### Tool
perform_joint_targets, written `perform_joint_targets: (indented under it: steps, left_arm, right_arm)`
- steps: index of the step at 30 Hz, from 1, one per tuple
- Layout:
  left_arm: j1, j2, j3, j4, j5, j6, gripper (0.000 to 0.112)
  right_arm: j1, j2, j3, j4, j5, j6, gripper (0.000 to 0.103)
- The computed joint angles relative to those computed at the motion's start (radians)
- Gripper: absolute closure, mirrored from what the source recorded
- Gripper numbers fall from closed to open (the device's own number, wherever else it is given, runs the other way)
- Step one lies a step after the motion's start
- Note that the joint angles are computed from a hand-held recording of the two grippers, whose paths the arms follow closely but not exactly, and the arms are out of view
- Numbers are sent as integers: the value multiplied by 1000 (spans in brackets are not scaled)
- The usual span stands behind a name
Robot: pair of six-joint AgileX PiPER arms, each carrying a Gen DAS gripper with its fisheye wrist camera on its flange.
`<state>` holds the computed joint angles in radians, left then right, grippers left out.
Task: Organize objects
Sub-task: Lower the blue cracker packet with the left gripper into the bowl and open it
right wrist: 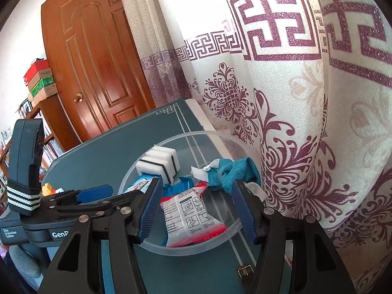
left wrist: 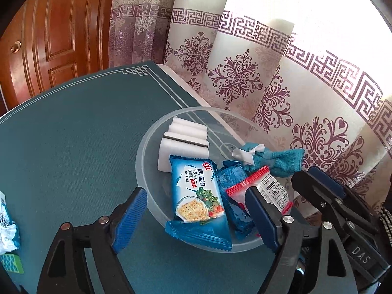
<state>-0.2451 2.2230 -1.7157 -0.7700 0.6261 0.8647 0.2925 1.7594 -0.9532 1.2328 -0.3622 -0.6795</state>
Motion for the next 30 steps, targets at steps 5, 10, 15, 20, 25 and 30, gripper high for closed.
perform_joint_targets:
  steps: [5,10,15,20,25,30]
  left_arm:
    - [9,-70,126,-24,-126,74,27]
    - [-2,-60,156,47,-199,41,27]
    - [-28,-17,120,144,-230,-51,27]
    - [-52,30,62,300,-243,-207,27]
    - [-39,30,70,263,-232,-178,27]
    - [-29,-10,127,191,-252,-97,20]
  right_arm:
    - [6,-4,4,-13,2,11,43]
    - [9,-2,4,-20,5,16,43]
    - [13,-3,2,-23,2,13,43]
    - [13,-3,1,-6,4,1,43]
    - [13,-3,-1,-2,6,-4,43]
    - [19,0,-4,4,10,-14,43]
